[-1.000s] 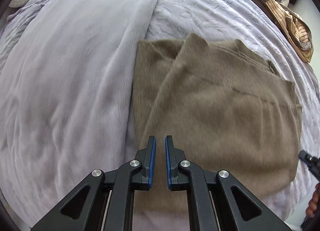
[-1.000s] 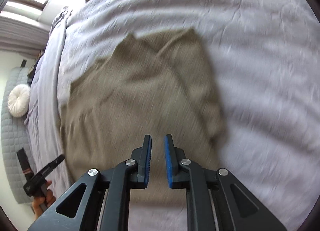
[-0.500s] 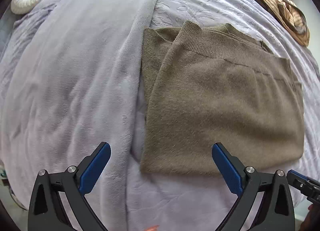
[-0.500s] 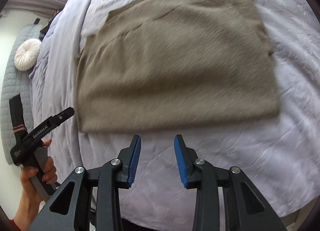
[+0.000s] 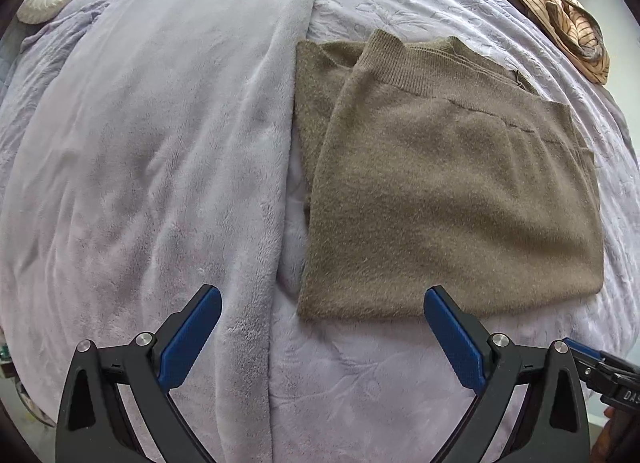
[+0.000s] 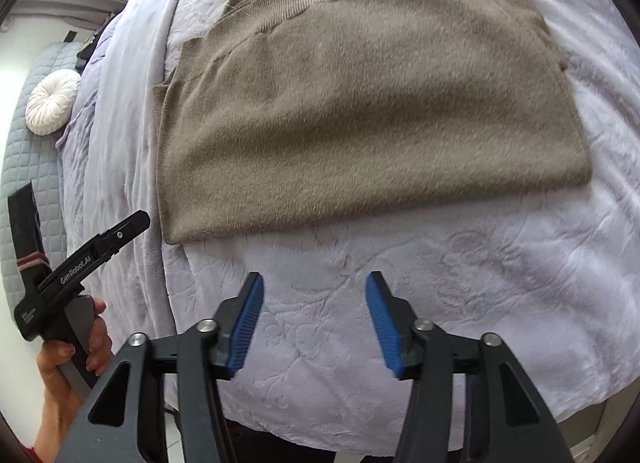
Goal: Fold small clothes
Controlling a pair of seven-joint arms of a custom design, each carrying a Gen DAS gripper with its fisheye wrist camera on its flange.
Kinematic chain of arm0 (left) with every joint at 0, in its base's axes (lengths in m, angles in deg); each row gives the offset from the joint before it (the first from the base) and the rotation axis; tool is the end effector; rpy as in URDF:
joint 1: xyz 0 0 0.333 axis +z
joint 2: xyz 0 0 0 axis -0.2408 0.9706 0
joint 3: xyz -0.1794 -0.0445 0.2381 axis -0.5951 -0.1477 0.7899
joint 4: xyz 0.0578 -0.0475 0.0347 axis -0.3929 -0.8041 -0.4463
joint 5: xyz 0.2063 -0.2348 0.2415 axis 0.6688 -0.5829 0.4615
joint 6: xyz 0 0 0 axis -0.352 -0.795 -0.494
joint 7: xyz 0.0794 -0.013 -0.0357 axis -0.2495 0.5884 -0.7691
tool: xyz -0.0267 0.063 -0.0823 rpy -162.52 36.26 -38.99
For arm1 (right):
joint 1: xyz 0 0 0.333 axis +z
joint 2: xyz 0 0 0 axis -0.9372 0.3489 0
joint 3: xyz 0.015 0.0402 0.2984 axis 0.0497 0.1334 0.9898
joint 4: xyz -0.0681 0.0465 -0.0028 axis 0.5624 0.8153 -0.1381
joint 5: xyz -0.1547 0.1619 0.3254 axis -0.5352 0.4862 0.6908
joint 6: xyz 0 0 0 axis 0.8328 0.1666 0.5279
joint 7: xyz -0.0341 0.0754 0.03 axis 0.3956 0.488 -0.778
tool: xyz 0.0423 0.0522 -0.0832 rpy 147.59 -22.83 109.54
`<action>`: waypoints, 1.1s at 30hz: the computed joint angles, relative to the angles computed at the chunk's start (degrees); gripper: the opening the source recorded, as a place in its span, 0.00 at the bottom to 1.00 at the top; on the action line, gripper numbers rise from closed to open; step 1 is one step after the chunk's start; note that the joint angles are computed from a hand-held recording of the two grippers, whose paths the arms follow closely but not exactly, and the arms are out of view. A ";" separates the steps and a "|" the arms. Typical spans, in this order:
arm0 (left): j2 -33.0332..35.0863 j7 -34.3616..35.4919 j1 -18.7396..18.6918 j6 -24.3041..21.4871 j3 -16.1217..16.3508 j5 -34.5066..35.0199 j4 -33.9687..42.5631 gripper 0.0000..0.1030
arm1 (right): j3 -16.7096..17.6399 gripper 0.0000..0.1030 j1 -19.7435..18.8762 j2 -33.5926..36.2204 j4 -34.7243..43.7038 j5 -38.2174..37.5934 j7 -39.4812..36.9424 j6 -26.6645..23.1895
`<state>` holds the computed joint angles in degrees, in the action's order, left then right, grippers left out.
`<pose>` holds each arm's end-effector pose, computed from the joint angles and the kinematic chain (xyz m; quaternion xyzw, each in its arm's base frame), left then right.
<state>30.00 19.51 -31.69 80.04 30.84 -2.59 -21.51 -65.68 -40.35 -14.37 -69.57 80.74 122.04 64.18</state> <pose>0.4475 -0.3044 0.5585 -0.7532 0.6523 -0.0762 0.0372 0.4189 0.3701 0.5302 -0.6420 0.7348 0.1525 0.1569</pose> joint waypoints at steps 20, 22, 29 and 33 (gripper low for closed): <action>-12.38 6.70 2.66 8.62 5.24 -16.15 -16.04 0.98 | 2.29 0.58 4.39 3.42 -5.40 14.65 7.39 19.29; -13.35 6.89 3.04 9.61 5.37 -17.26 -17.24 0.98 | 2.74 0.58 5.13 4.88 -5.26 17.58 6.70 23.20; -12.76 8.06 3.91 8.82 4.76 -16.07 -17.20 0.98 | 4.48 0.58 6.28 10.27 -1.90 23.69 3.50 30.12; -11.07 8.18 4.15 7.07 3.62 -12.19 -15.49 0.98 | 5.35 0.58 6.29 11.80 -1.45 26.33 2.98 34.63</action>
<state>18.93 27.69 -27.54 87.11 34.46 -14.78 -37.00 -60.34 -34.06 -2.57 -71.02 107.07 125.02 98.80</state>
